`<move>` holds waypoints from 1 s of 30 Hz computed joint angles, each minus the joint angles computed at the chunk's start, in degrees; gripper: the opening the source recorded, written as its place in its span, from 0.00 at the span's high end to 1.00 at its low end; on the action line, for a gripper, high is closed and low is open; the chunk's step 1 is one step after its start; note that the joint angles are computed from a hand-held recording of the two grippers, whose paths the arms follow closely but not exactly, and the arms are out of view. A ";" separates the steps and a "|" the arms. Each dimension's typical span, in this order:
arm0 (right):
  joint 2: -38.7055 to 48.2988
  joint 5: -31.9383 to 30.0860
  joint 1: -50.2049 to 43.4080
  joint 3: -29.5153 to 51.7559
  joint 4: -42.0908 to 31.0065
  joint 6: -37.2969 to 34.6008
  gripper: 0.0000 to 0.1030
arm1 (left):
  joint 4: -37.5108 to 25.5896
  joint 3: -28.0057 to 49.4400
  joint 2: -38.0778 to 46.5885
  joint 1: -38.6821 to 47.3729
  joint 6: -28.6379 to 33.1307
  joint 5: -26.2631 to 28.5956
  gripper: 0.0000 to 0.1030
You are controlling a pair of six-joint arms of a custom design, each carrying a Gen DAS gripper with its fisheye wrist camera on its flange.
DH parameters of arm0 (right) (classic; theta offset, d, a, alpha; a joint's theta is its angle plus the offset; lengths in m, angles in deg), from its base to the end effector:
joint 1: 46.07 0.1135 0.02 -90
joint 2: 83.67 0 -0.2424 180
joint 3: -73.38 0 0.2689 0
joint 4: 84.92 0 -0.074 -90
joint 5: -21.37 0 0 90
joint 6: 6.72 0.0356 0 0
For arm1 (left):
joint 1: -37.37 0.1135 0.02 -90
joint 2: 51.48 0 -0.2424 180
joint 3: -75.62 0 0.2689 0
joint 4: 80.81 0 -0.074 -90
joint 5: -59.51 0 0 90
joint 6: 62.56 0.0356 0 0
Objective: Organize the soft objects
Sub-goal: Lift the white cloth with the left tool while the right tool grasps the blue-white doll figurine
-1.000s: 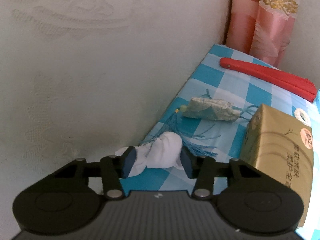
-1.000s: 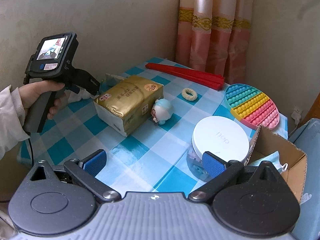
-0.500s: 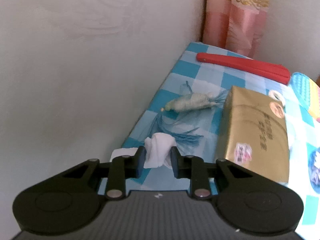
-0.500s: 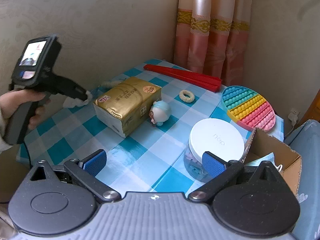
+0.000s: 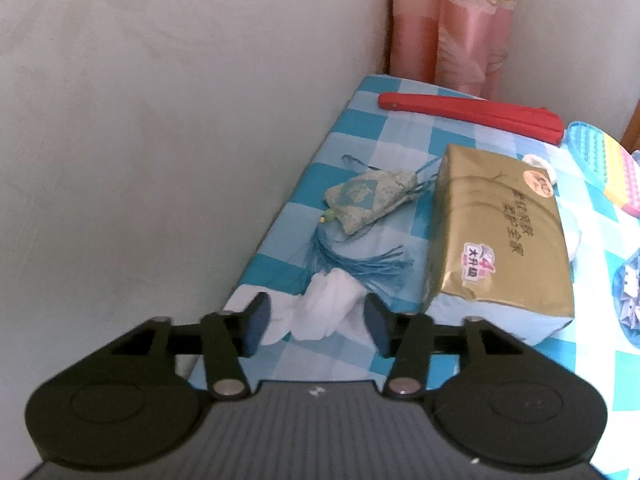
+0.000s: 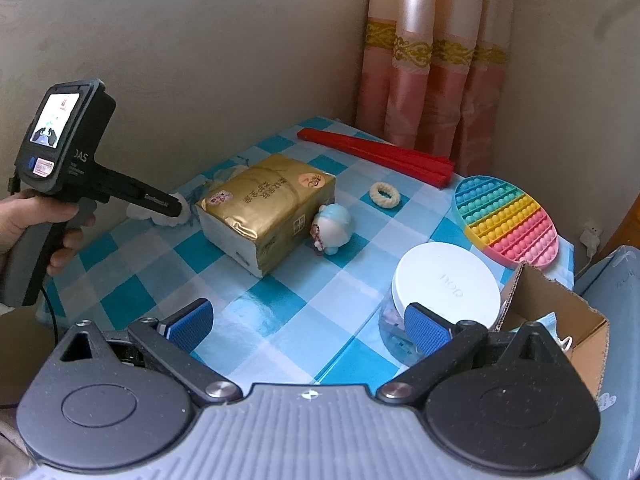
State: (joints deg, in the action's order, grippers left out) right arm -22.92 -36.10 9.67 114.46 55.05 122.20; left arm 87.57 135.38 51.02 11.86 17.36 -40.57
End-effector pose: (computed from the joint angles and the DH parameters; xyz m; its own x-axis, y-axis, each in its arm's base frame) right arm 0.1325 0.1605 0.1447 -0.7200 -0.1161 -0.6842 -0.1180 0.9920 -0.0443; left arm 0.3037 -0.1380 0.0790 -0.7802 0.1814 -0.5986 0.1985 0.9794 0.0381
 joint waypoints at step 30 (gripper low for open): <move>3.15 -3.80 -2.67 0.04 2.97 -2.08 0.00 | 11.10 -9.36 -1.22 -0.75 3.81 0.87 0.55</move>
